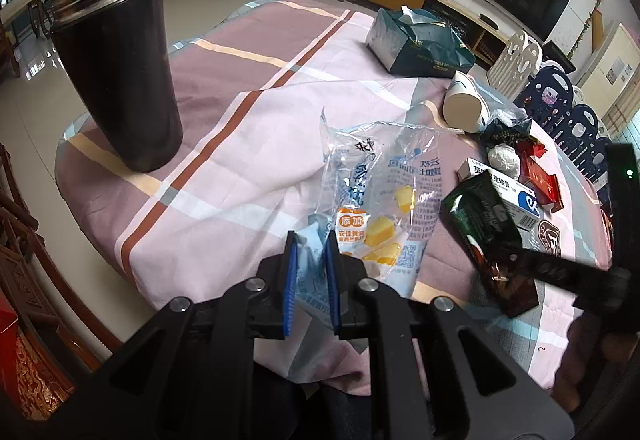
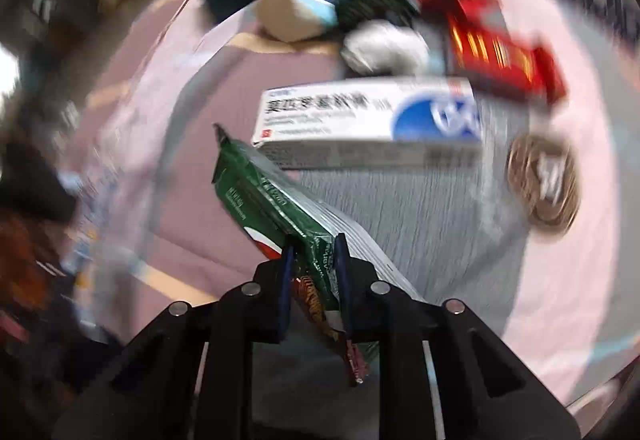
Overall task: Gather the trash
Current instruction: 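Grasp the green-and-red snack packet with the right gripper while the left gripper holds the wrapper, then carry the snack packet and clear wrapper to the wastebasket and open both grippers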
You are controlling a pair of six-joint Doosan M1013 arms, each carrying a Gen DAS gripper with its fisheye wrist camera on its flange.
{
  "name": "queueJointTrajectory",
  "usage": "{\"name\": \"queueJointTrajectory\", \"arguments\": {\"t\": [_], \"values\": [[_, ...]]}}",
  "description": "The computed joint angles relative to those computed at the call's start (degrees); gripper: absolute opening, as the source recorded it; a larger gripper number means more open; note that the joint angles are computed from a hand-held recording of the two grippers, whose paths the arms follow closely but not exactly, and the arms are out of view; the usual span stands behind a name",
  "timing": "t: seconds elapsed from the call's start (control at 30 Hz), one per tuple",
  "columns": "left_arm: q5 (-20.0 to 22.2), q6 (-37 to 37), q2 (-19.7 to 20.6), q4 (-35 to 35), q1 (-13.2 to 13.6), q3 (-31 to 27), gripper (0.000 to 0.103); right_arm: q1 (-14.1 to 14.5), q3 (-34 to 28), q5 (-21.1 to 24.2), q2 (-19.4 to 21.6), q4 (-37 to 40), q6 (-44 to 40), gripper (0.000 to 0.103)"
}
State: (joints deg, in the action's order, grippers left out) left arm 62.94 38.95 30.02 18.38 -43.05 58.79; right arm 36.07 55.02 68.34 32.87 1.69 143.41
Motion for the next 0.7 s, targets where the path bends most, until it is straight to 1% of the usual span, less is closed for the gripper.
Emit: {"name": "queueJointTrajectory", "arguments": {"t": [0.1, 0.13, 0.17, 0.2, 0.23, 0.27, 0.3, 0.33, 0.37, 0.4, 0.5, 0.53, 0.6, 0.63, 0.67, 0.7], "values": [[0.10, 0.02, -0.01, -0.02, -0.01, 0.04, 0.014, -2.18, 10.16, -11.82, -5.45, 10.00, 6.09, 0.019], [0.15, 0.10, 0.03, -0.03, -0.02, 0.00, 0.015, -2.35, 11.68, -13.03, -6.36, 10.58, 7.33, 0.019], [0.21, 0.15, 0.08, 0.03, -0.06, -0.07, 0.015, -2.16, 12.28, -12.69, -6.95, 8.78, 9.17, 0.021], [0.27, 0.21, 0.11, 0.08, -0.10, -0.13, 0.015, -1.66, 12.05, -11.35, -7.18, 5.29, 10.70, 0.028], [0.24, 0.21, 0.09, 0.10, -0.11, -0.06, 0.015, -0.79, 10.95, -8.52, -7.01, 0.17, 11.87, 0.044], [0.29, 0.24, 0.12, 0.14, -0.14, -0.09, 0.015, 0.06, 9.97, -6.46, -6.80, -4.04, 12.42, 0.053], [0.35, 0.26, 0.16, 0.18, -0.17, -0.12, 0.015, 1.15, 9.17, -4.58, -6.64, -8.69, 13.40, 0.065], [0.43, 0.32, 0.22, 0.20, -0.19, -0.19, 0.015, 2.39, 7.94, -2.35, -6.18, -13.75, 13.97, 0.069], [0.49, 0.39, 0.27, 0.20, -0.21, -0.23, 0.015, 3.33, 6.85, -0.64, -5.50, -16.96, 13.25, 0.070], [0.50, 0.45, 0.30, 0.18, -0.21, -0.23, 0.015, 4.24, 4.67, 2.48, -4.20, -19.47, 10.54, 0.070], [0.54, 0.76, 0.38, 0.02, -0.26, -0.33, 0.015, 5.40, -0.31, 10.36, -0.51, -22.89, 3.57, 0.070], [0.51, 0.85, 0.37, -0.02, -0.28, -0.32, 0.015, 5.81, -1.62, 11.97, 0.64, -23.54, 2.25, 0.070], [0.38, 0.95, 0.36, -0.11, -0.27, -0.29, 0.015, 6.03, -2.16, 13.04, 1.38, -23.17, 0.66, 0.069], [0.26, 1.00, 0.32, -0.20, -0.24, -0.22, 0.015, 6.15, -2.28, 13.39, 1.65, -22.84, 0.37, 0.054], [0.14, 1.06, 0.31, -0.23, -0.25, -0.19, 0.015, 6.19, -1.93, 13.15, 1.52, -22.06, 0.31, 0.045], [-0.02, 1.16, 0.29, -0.20, -0.27, -0.17, 0.015, 5.91, -1.07, 12.09, 1.14, -20.62, 0.55, 0.031]]}}
